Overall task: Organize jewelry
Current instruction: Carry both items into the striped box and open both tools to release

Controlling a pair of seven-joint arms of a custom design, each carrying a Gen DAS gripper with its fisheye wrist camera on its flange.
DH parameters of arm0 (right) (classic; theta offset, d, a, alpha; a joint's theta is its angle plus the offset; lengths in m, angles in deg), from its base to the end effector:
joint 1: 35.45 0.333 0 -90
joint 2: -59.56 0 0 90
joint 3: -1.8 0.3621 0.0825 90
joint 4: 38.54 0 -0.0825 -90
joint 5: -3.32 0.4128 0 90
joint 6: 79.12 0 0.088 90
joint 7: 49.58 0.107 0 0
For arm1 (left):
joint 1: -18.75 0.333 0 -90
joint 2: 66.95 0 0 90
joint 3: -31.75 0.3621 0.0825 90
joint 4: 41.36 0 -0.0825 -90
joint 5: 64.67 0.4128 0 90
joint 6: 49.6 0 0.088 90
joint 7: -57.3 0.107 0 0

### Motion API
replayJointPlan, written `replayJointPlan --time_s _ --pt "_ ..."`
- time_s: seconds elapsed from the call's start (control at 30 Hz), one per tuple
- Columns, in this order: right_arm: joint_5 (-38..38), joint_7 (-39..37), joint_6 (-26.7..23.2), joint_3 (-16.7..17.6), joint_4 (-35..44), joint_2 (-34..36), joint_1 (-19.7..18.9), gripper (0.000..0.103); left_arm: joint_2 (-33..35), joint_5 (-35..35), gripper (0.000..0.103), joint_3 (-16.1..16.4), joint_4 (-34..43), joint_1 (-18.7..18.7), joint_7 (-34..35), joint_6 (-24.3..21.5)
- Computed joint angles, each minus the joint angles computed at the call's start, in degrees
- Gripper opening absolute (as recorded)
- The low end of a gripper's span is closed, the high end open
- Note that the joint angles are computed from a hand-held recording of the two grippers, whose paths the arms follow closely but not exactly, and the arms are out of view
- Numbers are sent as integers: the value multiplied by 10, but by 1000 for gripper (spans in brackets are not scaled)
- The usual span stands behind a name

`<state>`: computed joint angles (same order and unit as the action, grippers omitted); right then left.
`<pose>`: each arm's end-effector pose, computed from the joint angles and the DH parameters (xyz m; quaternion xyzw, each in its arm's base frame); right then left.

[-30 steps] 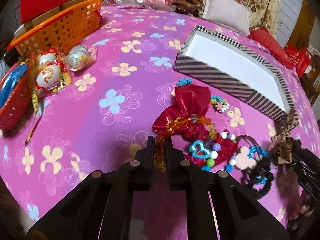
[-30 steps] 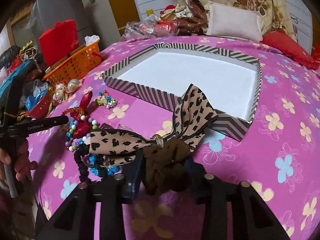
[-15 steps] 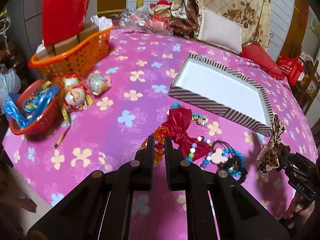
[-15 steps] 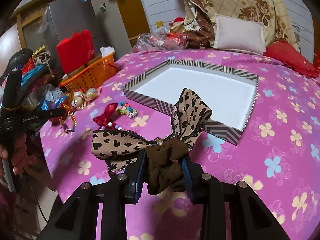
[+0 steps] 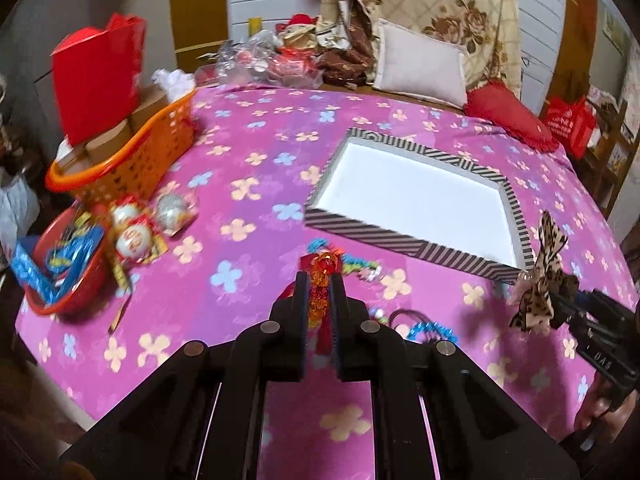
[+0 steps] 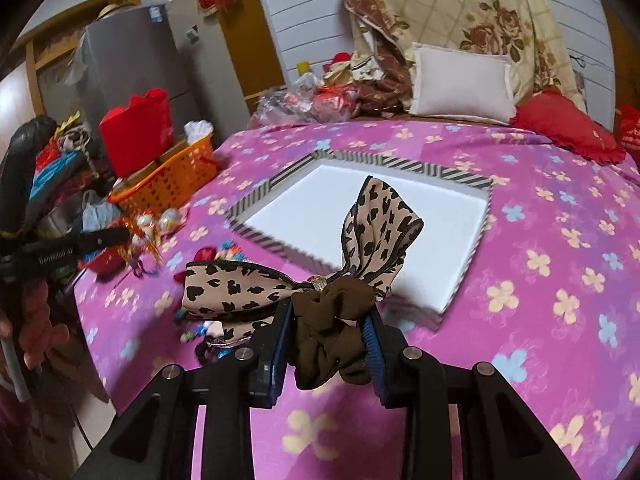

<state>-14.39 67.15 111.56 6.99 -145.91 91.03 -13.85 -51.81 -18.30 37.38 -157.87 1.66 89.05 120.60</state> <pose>0.6401 0.3480 0.3449 -0.7231 0.5353 -0.1578 0.4070 0.6348 -0.1834 0.4031 -0.6751 0.6430 -0.2596 0.2518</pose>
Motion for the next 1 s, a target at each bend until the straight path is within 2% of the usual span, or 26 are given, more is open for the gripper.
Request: replayJointPlan --time_s 0.07,0.17,0.37,0.6,0.7,0.83,1.0 --pt "-1 0 -10 13 15 6 -17 33 20 -19 8 -12 29 2 26 -14" --pt "1 -2 -24 9 39 17 -19 33 48 -47 8 -19 72 -3 58 -34" --pt "10 -8 -57 25 91 47 -44 33 108 -108 8 -18 166 -18 126 -67" --pt "28 -37 -117 44 169 97 -60 33 201 -174 8 -11 303 -28 196 -133" --pt "37 -55 -144 45 205 121 -59 33 236 -191 8 1 351 -34 205 -162" --pt "52 -76 -172 45 239 144 -56 33 289 -227 8 -4 422 -20 226 -215" --pt "76 -104 -206 53 267 163 -60 33 324 -247 8 -2 462 -7 234 -257"
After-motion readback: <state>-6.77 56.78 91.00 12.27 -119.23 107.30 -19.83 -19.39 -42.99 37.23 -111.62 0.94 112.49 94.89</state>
